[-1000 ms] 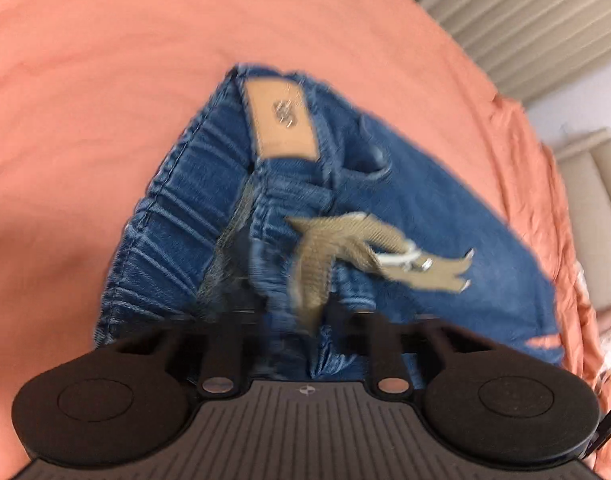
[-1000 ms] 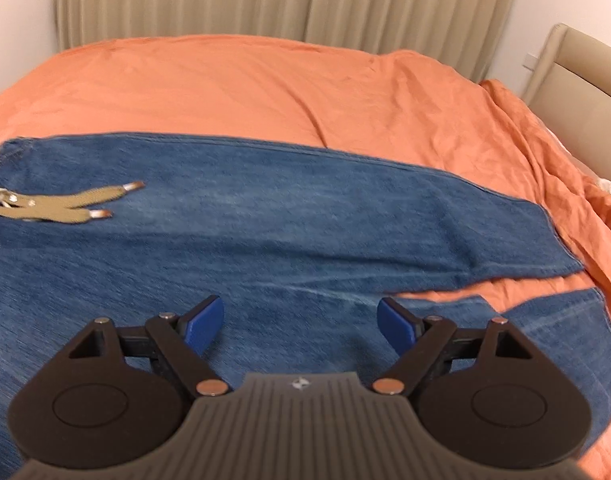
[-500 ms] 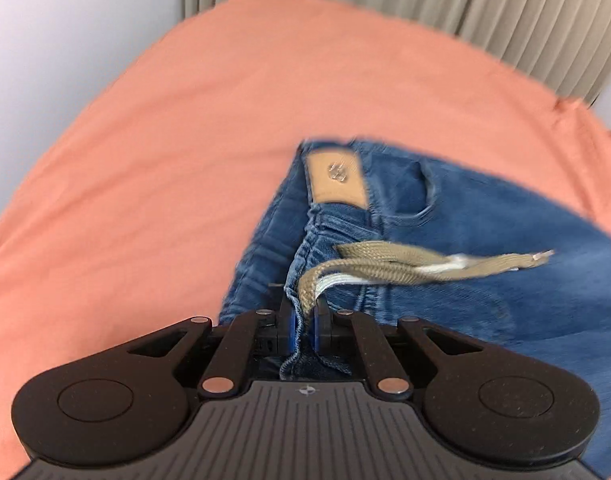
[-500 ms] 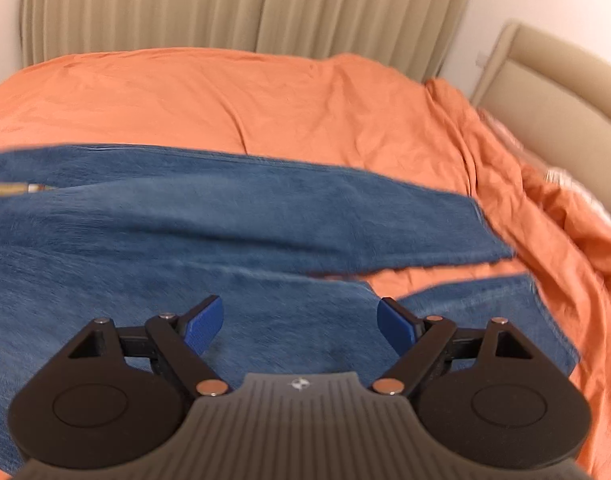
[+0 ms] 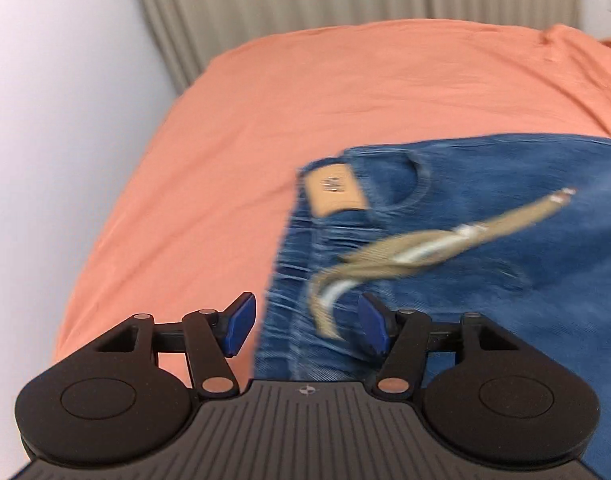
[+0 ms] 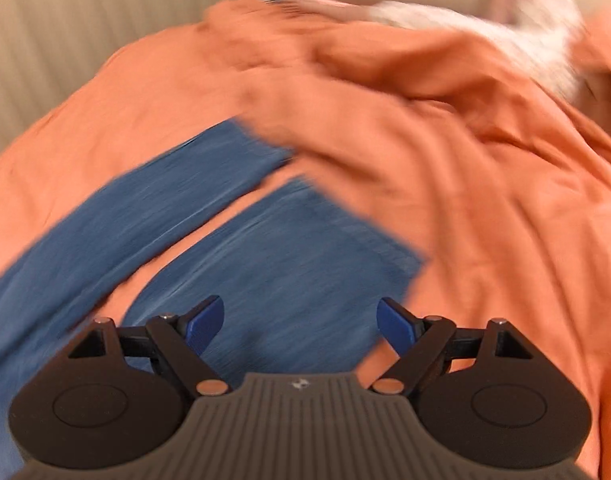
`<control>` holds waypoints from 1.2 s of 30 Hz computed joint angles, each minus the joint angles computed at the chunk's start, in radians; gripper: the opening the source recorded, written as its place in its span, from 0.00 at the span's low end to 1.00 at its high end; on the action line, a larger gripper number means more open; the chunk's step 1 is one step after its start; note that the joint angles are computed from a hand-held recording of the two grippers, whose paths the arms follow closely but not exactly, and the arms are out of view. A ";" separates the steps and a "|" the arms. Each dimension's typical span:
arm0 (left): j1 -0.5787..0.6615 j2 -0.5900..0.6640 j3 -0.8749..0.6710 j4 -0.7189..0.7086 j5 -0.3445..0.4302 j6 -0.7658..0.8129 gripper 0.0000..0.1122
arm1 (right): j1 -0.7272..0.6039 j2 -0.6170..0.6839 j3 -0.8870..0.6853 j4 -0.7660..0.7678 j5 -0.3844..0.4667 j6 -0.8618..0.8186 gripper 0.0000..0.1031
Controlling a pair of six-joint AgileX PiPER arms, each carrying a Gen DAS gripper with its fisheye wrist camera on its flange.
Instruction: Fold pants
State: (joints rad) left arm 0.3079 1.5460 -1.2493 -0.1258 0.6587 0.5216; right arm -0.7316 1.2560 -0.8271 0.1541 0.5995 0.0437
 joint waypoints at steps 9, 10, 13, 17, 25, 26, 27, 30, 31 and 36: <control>-0.074 -0.027 0.014 0.118 0.149 -0.091 0.45 | -0.338 0.337 -0.130 0.408 0.014 -0.455 0.52; -0.079 -0.021 0.014 0.136 0.148 -0.108 0.44 | -0.357 0.353 -0.131 0.475 0.025 -0.511 0.50; -0.084 0.006 -0.003 0.151 0.162 -0.152 0.43 | -0.378 0.398 -0.139 0.617 0.051 -0.636 0.39; -0.097 0.020 -0.009 0.191 0.177 -0.209 0.40 | -0.360 0.412 -0.167 0.567 0.042 -0.588 0.10; -0.157 0.076 -0.007 0.324 0.181 -0.333 0.36 | -0.334 0.206 -0.164 0.222 -0.160 -0.383 0.00; -0.159 0.074 0.000 0.331 0.175 -0.341 0.36 | -0.357 0.235 -0.190 0.197 -0.142 -0.347 0.00; -0.161 0.071 0.007 0.337 0.167 -0.346 0.36 | -0.389 0.270 -0.229 0.212 -0.083 -0.348 0.00; -0.162 0.065 0.016 0.344 0.158 -0.341 0.37 | -0.499 0.309 -0.288 0.433 0.115 -0.565 0.03; -0.163 0.064 0.014 0.347 0.160 -0.338 0.38 | -0.515 0.316 -0.287 0.503 0.152 -0.649 0.06; -0.172 0.081 -0.020 0.360 0.197 -0.347 0.38 | -0.406 0.385 -0.307 0.621 0.206 -0.755 0.30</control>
